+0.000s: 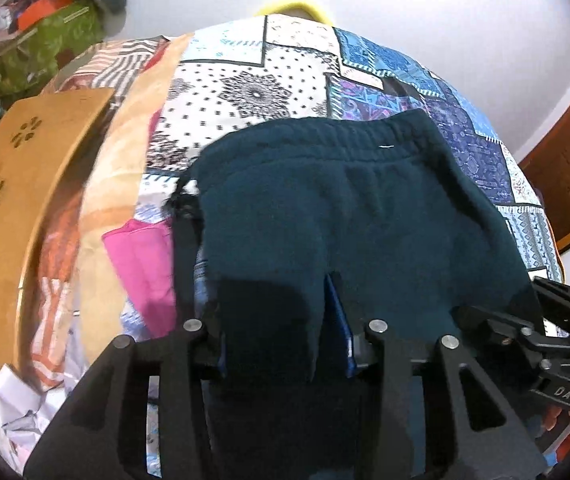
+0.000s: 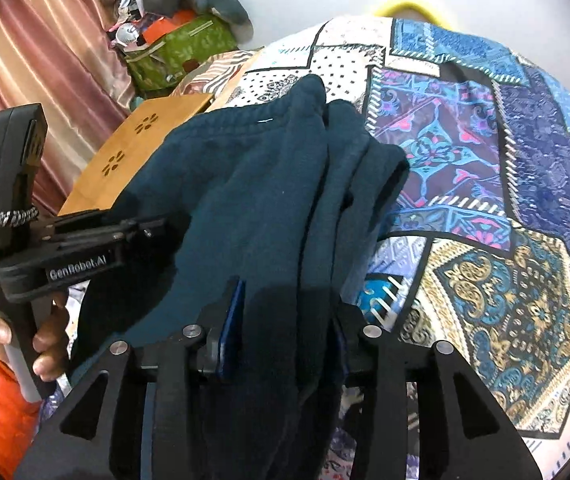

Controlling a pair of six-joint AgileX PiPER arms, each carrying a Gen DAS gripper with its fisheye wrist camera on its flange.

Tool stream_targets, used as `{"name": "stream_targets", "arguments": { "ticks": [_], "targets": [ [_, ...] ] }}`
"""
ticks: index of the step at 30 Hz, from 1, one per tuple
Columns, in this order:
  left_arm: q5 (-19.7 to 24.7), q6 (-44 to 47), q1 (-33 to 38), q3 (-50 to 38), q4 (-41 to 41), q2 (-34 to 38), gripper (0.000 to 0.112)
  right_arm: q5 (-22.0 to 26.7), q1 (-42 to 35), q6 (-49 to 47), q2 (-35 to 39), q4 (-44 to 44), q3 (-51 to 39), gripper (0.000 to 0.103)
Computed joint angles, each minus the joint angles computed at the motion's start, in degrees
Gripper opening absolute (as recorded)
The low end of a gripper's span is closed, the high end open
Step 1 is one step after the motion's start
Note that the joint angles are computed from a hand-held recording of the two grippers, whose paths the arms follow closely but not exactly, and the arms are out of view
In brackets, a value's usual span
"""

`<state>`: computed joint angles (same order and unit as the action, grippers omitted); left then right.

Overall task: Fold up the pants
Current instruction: 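Lower the folded pants onto the quilt and open both grippers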

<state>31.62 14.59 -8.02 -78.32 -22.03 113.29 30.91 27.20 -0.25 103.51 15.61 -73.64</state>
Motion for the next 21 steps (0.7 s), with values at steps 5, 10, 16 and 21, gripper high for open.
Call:
{"name": "stream_targets", "arguments": {
  "ticks": [5,10,16,21],
  "targets": [
    [-0.01,-4.09,0.13,4.78,5.26,-6.13,0.043,-2.13,1.39,4.49,-6.27,-5.26,5.12,0.036],
    [-3.56,-4.38,-0.65,18.10,9.76,-22.93,0.043,-4.33,4.48,13.54,-19.75,-11.37,13.90,0.036],
    [-1.13,-13.18,-5.89,29.84,18.81,-48.52,0.043,0.79,20.97,47.42,-36.70,-43.98,20.17,0.036],
    [7.96,-38.38,-21.67,30.57,41.40,-65.83,0.043,19.73,46.54,74.56,-43.35,-71.77,18.70,0.036]
  ]
}}
